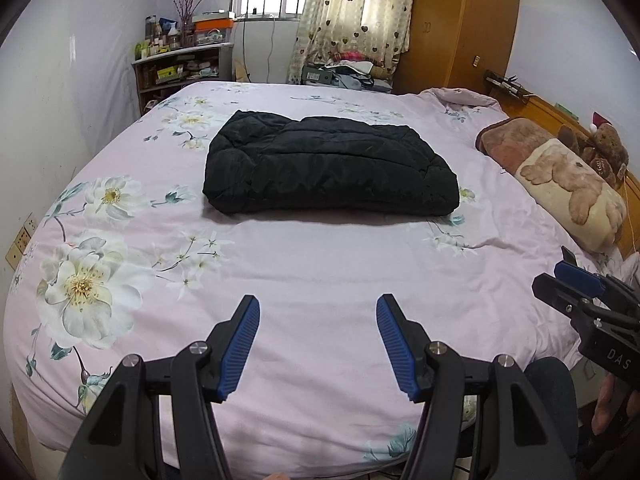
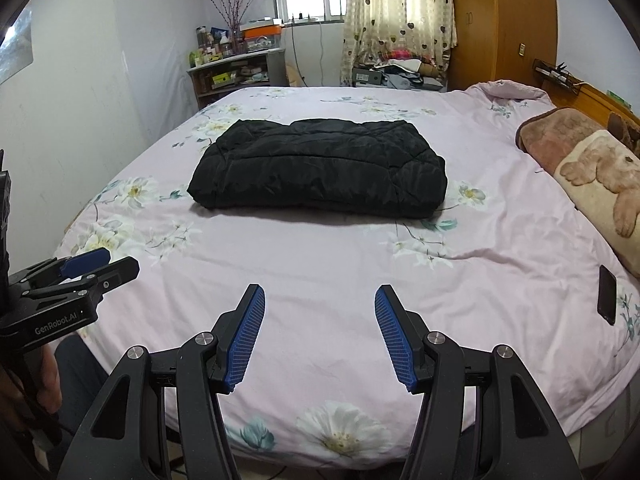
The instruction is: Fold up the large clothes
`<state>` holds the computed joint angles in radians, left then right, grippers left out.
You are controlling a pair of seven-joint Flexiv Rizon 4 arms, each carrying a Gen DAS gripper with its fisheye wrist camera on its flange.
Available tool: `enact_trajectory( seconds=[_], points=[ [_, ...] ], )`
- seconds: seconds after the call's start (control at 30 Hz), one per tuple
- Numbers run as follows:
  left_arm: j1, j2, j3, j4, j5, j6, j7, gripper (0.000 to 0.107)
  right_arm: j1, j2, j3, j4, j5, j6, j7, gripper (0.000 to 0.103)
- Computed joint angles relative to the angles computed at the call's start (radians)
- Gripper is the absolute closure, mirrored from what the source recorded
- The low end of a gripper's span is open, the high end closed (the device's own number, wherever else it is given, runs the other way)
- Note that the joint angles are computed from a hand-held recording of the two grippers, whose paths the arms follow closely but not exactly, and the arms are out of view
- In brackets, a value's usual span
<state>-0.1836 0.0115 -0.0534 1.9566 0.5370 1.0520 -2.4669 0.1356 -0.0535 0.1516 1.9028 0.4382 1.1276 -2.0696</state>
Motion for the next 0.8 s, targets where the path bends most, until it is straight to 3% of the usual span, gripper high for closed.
enact_trajectory(
  seconds=[0.8],
  points=[
    [0.004, 0.011, -0.005, 0.000, 0.012, -0.012, -0.010, 0.044, 0.000, 0.001, -0.002, 0.004, -0.009, -0.014, 0.004, 0.045]
  ],
)
